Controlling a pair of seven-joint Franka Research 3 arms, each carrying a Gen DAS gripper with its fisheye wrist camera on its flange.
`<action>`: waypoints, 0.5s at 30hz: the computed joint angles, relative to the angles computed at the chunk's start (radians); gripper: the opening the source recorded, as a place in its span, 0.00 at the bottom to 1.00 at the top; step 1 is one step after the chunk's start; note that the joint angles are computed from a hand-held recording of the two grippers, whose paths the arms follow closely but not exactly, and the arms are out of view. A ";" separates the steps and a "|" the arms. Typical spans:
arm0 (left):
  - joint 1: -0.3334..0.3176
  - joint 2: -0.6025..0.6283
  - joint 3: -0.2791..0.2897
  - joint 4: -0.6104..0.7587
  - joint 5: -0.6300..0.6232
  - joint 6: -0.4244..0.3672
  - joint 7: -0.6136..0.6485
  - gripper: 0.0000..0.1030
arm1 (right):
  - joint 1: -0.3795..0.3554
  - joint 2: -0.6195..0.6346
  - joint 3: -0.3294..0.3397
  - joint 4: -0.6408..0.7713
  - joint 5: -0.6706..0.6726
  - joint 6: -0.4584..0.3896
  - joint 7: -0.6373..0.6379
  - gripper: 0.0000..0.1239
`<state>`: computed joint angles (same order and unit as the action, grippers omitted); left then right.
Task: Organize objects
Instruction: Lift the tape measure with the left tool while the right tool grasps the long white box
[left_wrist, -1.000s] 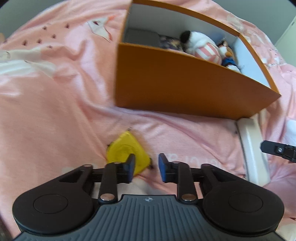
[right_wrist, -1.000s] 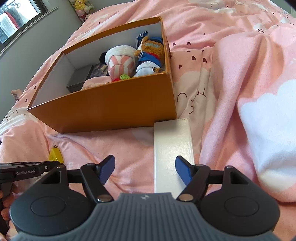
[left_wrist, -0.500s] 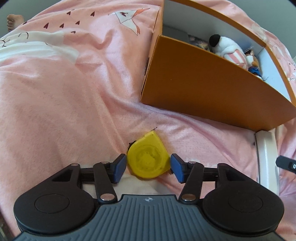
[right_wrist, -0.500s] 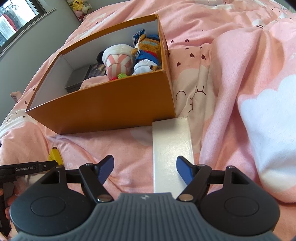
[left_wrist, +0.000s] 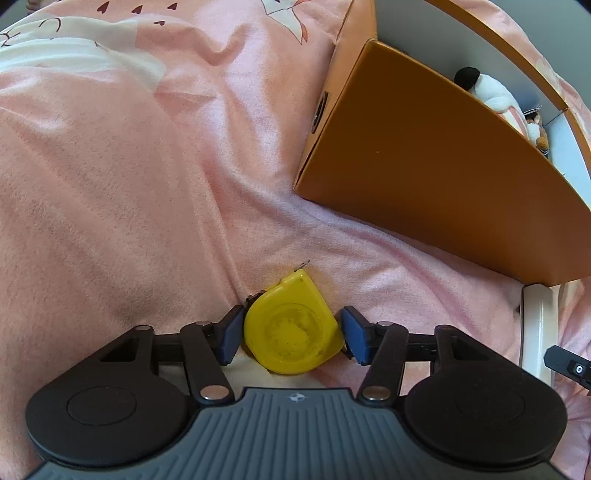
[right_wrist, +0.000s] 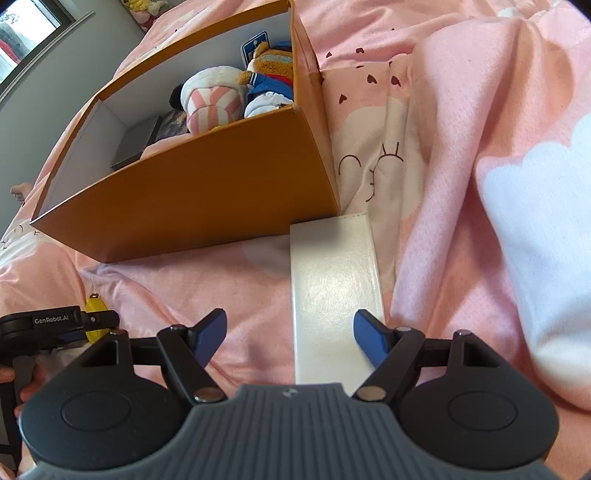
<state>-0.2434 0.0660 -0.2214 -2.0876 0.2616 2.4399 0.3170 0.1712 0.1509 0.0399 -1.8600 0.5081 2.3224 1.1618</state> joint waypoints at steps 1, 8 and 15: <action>-0.001 -0.001 0.000 -0.001 0.005 0.001 0.002 0.63 | 0.001 0.002 -0.001 0.002 -0.006 0.001 0.004 0.63; -0.002 -0.005 -0.008 -0.016 0.002 0.095 0.135 0.62 | 0.016 0.005 -0.006 -0.001 -0.098 0.034 0.056 0.62; -0.006 0.010 -0.010 0.005 -0.026 0.137 0.241 0.62 | 0.025 0.041 -0.011 0.022 -0.172 0.033 0.081 0.62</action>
